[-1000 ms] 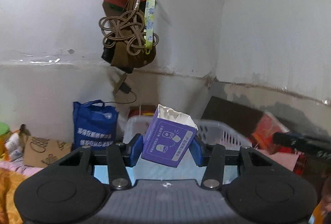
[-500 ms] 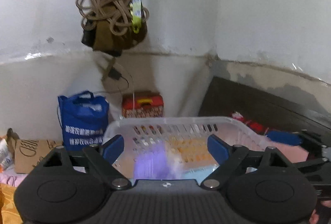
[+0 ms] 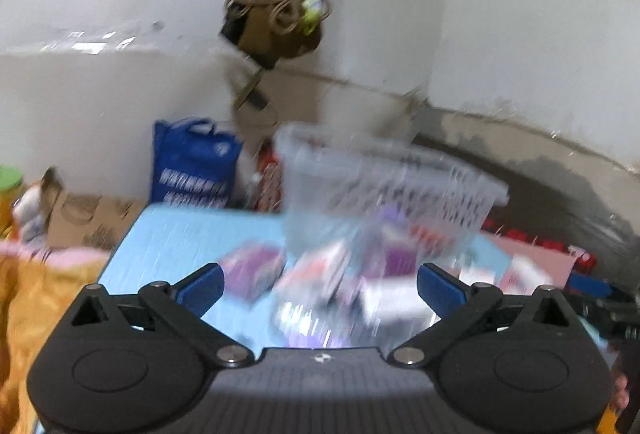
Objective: Organize objects
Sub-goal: 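Grasp the white-and-blue box with the right gripper while the left grasps a purple-and-silver box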
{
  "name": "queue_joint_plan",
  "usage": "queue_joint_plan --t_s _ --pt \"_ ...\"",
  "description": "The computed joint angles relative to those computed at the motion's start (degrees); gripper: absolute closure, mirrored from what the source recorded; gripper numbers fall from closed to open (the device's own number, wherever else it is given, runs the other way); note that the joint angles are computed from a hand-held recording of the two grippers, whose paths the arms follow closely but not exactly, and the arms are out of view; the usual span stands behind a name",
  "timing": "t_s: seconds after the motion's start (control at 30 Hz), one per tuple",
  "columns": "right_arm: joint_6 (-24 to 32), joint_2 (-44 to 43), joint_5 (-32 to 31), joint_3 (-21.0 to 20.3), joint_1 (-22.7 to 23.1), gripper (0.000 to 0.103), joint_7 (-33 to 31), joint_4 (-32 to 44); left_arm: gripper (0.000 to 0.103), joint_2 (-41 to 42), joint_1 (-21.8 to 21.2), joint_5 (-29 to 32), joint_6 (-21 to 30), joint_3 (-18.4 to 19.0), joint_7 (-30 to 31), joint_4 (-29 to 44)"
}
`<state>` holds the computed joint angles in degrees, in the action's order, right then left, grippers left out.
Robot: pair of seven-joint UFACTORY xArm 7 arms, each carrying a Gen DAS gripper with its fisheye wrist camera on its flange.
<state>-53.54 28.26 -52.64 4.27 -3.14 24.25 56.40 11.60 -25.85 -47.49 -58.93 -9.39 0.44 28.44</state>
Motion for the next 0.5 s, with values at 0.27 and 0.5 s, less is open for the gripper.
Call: queue_joint_plan --t_s 0.27,0.5 --pt "2.97 0.76 2.02 0.67 1.62 0.036 0.47 1.86 0.007 5.58 -2.8 -4.44 -9.3 -1.19 -5.76 -3.04" --pt "0.56 4.77 1.56 1.65 -0.15 0.049 5.15 4.31 0.007 9.06 -3.57 -3.87 -10.84 -1.22 -8.87 -3.94"
